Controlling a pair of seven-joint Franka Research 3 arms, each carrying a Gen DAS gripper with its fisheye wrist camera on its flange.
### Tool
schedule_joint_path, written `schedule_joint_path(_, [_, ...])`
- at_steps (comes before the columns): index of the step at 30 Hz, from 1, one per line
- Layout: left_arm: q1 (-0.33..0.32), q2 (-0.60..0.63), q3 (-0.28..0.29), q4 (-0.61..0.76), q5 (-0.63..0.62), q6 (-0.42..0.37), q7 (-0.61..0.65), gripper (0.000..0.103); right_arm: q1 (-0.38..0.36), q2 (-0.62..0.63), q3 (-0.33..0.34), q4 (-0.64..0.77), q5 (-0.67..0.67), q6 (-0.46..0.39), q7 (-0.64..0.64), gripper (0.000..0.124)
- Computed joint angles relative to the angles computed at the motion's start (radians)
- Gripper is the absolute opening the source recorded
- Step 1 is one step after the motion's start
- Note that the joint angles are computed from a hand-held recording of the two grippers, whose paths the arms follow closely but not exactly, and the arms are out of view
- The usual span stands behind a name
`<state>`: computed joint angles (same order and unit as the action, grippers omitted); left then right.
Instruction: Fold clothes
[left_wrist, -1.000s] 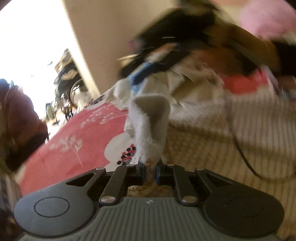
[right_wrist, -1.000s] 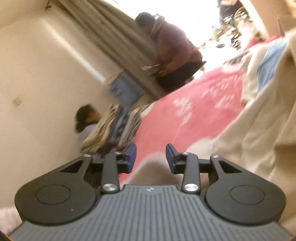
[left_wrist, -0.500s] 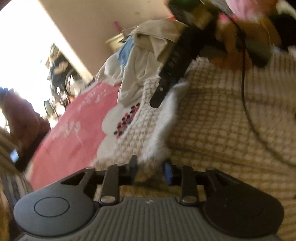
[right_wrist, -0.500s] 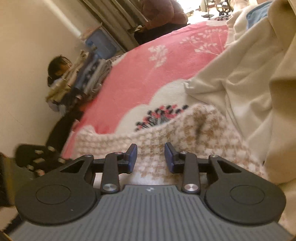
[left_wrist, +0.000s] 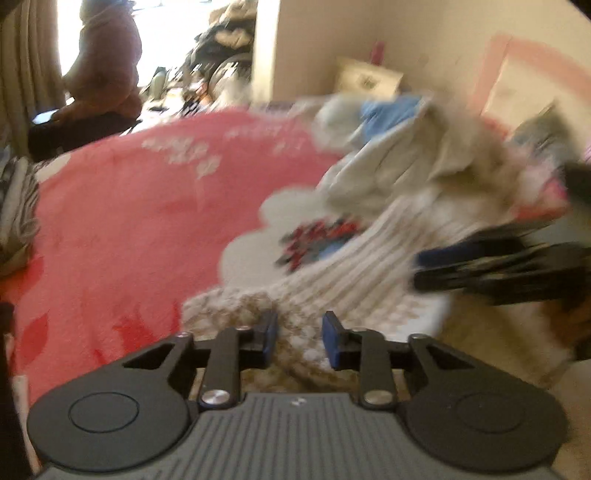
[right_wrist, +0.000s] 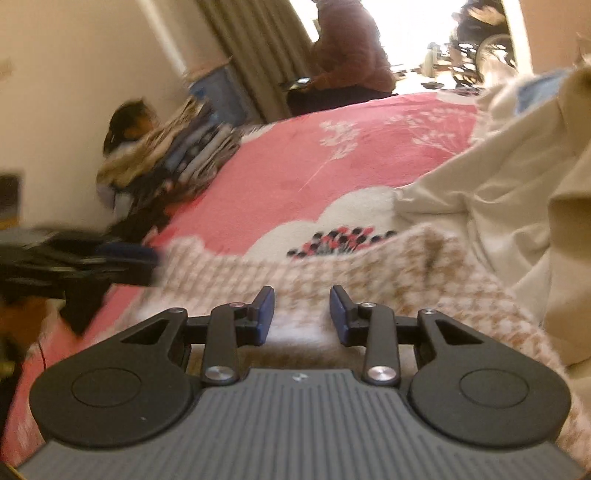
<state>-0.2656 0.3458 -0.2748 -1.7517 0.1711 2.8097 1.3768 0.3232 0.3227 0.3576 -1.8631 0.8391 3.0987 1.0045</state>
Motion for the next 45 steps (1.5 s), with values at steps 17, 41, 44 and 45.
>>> schedule_joint_path(17, [-0.067,-0.01,0.108,-0.015,0.233,0.09,-0.221,0.02,0.255,0.062,-0.293,0.012,-0.537,0.032,0.479,0.032])
schedule_joint_path(41, [-0.098,-0.048,0.084,-0.143,0.336,0.134,-0.144,0.024,0.396,0.0,-0.526,-0.003,-0.808,0.015,0.816,0.032])
schedule_joint_path(44, [-0.105,-0.044,0.09,-0.136,0.359,0.132,-0.156,0.024,0.351,0.059,-0.506,0.064,-0.819,-0.032,0.846,0.031])
schedule_joint_path(45, [-0.107,-0.042,0.091,-0.133,0.365,0.129,-0.157,0.024,0.325,0.082,-0.488,0.089,-0.815,-0.062,0.846,0.029])
